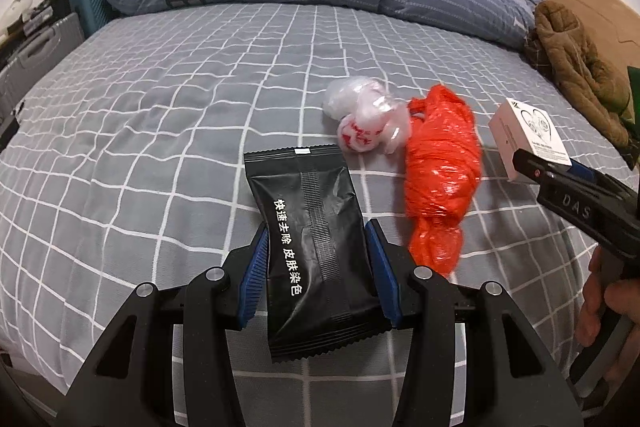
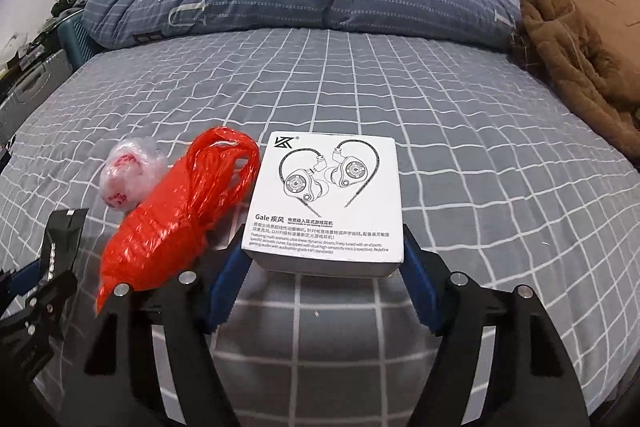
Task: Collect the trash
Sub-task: 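Grasp the white earphone box with the right tool while the left tool holds the sachet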
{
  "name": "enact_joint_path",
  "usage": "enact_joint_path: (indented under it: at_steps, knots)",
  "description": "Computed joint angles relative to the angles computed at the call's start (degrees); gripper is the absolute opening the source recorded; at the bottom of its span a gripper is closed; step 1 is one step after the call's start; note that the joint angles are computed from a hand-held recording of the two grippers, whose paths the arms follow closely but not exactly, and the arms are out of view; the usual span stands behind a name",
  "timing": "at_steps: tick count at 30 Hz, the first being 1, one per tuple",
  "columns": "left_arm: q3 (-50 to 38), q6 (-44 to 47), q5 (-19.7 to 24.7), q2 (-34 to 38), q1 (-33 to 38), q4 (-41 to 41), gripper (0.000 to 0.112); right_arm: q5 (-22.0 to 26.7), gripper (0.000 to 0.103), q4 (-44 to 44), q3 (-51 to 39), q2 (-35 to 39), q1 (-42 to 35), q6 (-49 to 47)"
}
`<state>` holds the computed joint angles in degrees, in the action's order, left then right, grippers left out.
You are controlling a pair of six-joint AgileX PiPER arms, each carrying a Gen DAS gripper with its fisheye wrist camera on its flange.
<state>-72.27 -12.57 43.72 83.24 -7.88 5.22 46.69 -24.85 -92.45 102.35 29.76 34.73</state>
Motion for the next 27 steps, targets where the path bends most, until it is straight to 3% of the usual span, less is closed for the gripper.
enact_joint_path:
  at_steps: [15,27]
  knots:
    - [1.16,4.74,1.52,-5.41,-0.89,-6.71,0.047,0.54,0.068,-2.67,9.11,-11.45,4.01,4.92]
    - [3.97,2.56,3.28,-10.89,-3.06,-4.90,0.047,3.06,0.068,-5.41,12.67,-17.18,9.18,8.15]
